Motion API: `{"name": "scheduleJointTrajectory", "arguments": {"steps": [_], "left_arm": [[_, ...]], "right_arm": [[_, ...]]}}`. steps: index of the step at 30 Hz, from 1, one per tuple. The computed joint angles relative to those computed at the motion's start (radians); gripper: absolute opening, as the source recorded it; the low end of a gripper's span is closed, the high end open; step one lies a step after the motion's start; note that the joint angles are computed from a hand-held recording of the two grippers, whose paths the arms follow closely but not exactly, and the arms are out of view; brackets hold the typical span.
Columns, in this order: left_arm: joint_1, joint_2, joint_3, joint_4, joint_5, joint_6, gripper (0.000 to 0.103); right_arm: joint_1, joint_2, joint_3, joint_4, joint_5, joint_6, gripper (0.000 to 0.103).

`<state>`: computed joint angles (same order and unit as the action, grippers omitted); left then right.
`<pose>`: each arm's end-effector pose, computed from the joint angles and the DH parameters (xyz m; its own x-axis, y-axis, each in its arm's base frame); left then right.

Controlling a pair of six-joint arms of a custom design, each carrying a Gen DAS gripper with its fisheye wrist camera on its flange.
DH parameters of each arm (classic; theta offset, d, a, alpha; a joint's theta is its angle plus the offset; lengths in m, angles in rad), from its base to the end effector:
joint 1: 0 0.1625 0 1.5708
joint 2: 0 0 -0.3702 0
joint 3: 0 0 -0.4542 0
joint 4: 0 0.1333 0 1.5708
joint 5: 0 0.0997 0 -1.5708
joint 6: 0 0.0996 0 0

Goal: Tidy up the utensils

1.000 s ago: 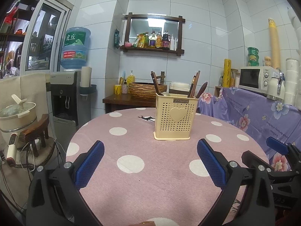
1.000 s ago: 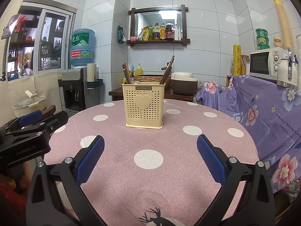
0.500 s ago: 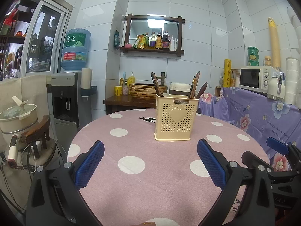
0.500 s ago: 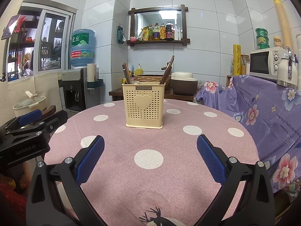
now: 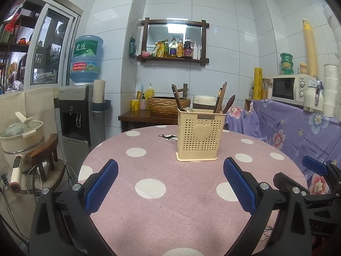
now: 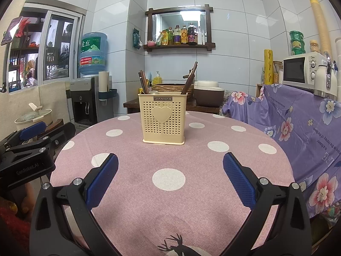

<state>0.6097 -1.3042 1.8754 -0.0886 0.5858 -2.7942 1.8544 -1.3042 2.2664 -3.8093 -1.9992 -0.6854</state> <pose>-0.2714 -0.4534 0.1602 -0.7371 0.1192 -0.6652 0.6715 0.2395 -0.7012 0.2206 -0.4282 0.2161 -0.7108 -0.0780 0.6991 -0.6861 0.2962 -0.6645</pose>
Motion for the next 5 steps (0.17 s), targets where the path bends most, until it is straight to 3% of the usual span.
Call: {"name": "scheduleJointTrajectory", "arguments": {"steps": [5], "left_arm": [[0.004,-0.002,0.001,0.003,0.003,0.0,0.098]], "right_arm": [[0.0,0.0,0.0,0.002,0.0,0.001,0.097]]}}
